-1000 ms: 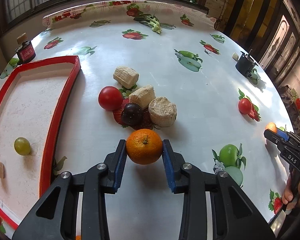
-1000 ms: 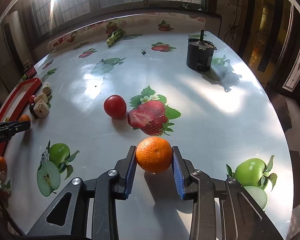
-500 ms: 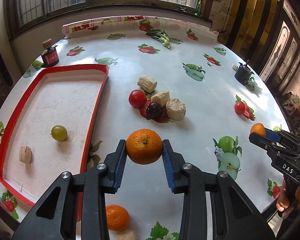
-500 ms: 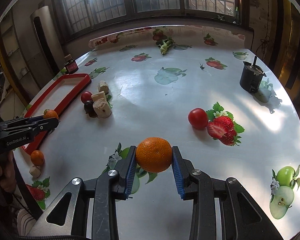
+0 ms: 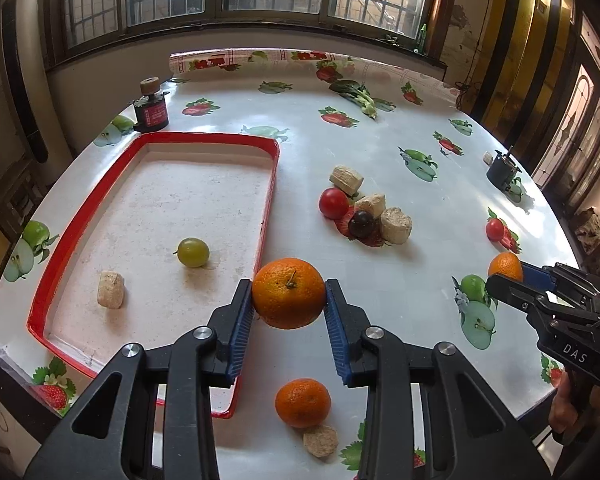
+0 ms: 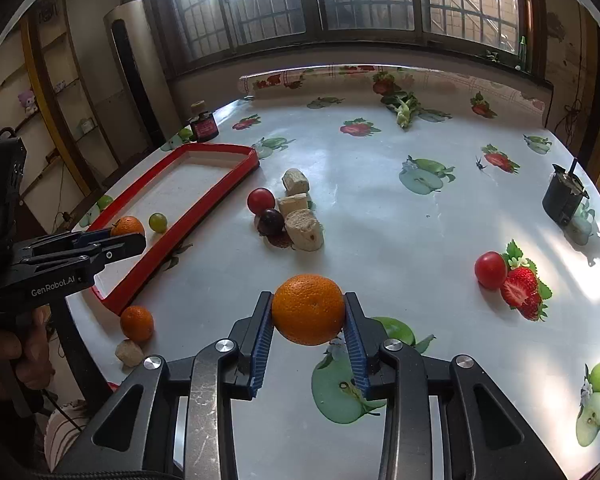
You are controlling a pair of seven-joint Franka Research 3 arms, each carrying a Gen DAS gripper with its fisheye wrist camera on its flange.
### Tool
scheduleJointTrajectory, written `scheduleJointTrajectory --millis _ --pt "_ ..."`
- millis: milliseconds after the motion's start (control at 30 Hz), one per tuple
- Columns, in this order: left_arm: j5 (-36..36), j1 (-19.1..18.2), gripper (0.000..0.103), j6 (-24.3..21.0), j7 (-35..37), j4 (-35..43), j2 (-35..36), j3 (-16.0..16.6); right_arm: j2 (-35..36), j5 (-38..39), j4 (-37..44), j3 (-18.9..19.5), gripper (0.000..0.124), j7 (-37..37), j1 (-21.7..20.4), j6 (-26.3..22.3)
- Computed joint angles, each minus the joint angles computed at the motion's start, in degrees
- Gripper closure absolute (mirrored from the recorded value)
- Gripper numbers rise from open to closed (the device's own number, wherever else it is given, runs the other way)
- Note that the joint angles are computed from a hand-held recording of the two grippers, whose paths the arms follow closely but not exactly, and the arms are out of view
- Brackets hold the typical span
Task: Organize fruits
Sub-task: 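Grasp a mandarin orange with the left tool while the right tool grasps another orange, then carry the oranges into the red tray and open both tools to release them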
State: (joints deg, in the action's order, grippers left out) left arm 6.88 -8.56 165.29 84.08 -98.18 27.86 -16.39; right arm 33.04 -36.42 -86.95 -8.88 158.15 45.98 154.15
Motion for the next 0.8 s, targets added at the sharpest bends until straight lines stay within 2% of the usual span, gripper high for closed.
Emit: scheduleJointTrajectory --millis 167,567,800 --pt "-0.1 0.7 0.07 0.5 -0.6 -0.8 -0.7 0.5 3.1 2.4 5.1 1.3 0.089 -4.2 -0.6 -0.1" --pt "0.1 2.3 0.07 1.0 -2.3 -1.1 -1.0 1.6 10.8 10.2 17.7 1.4 0.089 -14.5 -0.1 -1.5" --pt "0.4 3.2 0.07 0.7 -3.3 -0.3 -0.6 2.5 17.8 15.9 29.1 2.1 0.089 -21.0 -0.9 -3.8"
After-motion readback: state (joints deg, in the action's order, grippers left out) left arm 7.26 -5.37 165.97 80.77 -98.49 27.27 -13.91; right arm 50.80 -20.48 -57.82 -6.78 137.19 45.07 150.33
